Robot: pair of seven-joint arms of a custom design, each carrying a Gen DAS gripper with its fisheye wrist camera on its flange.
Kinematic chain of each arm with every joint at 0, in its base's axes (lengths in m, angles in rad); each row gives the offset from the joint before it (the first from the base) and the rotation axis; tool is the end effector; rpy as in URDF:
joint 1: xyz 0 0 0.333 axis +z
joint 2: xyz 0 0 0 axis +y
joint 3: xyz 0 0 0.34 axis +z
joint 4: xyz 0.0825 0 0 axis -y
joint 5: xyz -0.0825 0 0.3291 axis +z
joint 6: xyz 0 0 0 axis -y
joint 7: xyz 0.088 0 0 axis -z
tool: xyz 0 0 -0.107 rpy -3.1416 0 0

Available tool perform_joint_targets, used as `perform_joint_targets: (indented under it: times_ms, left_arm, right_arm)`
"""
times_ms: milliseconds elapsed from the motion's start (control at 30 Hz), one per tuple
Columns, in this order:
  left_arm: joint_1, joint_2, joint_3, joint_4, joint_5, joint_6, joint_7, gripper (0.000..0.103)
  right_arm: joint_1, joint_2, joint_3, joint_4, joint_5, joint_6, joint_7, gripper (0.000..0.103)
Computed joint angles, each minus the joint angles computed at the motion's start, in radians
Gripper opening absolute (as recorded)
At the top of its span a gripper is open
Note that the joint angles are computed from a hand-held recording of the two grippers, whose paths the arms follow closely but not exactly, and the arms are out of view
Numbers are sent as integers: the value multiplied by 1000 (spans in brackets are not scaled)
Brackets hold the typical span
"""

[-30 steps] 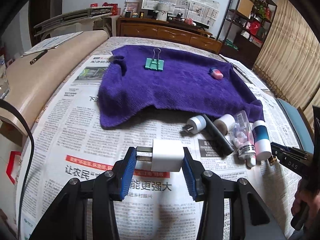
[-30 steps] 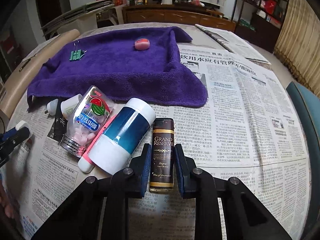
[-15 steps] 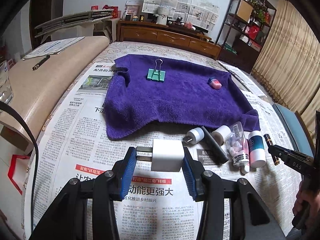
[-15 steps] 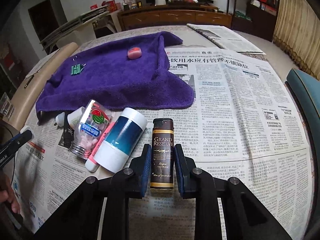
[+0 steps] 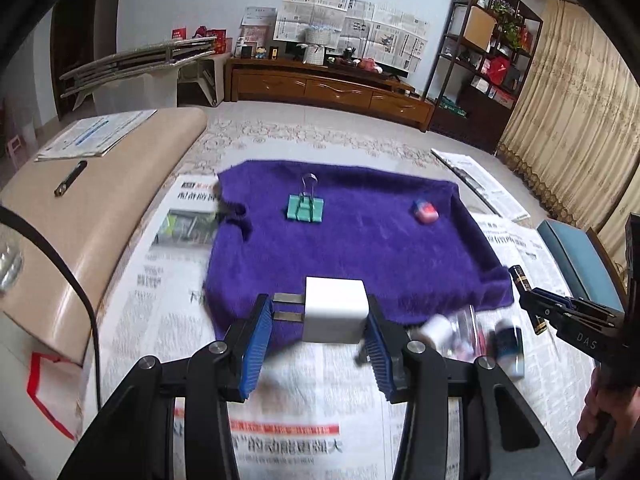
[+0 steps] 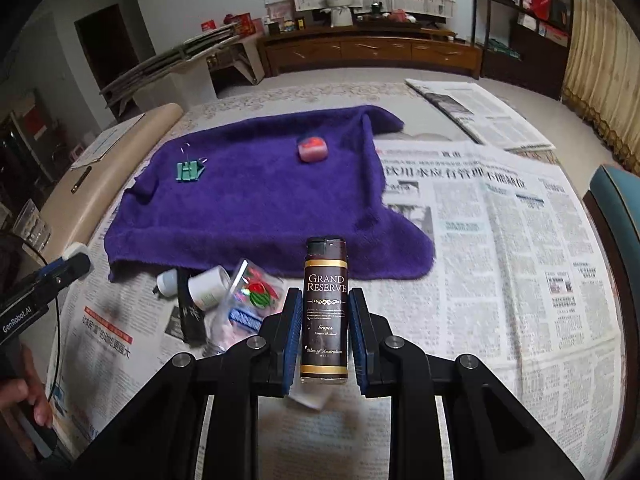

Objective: Organize rigid objects
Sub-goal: 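Carry the charger and bottle onto the purple towel and release both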

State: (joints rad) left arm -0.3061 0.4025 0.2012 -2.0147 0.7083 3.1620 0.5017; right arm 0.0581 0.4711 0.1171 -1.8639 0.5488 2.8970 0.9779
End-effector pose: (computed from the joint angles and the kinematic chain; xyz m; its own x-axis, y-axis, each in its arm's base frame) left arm 0.5975 -0.1360 0.3880 0.1342 -0.9754 0.1751 -0.7209 -0.2173 -0.6581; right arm 0.6447 0.0717 0.3805 0.2764 -0.9530 -0.1241 -0.8050 -0.1591 -0.5716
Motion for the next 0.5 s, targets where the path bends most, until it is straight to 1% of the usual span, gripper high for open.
perform_joint_targets:
  times_ms: [67,100,200,267,300,400,500]
  left_arm:
    - [64,14,-66,34,-35,-22,58,43]
    - [72,20,-72,45,-41,-28,73,43]
    - [107,47,-101,96,-72,-52,121,43]
    - [146,72,-140,137,-108,-68,167,43]
    - [151,82,-143,151,-119,-73,179,43]
    - [197,128,-191,215,-173,-97,246,43]
    - [214,179,-207,287,-218,-133,296,43]
  right_arm:
    - [19,19,-17,45,-25,-17,21,23]
    - [24,29,-21,65,-33,-20,30,23]
    - [30,68,-32,149,-59,-71,59,23]
    - [39,107,-46,225,-87,-111,84,23]
    - [46,121,-52,249,-99,-116,97,23]
    - [68,184,-80,363,-154,-163,149,23]
    - [86,257,-104,491,-210,-219,204,23]
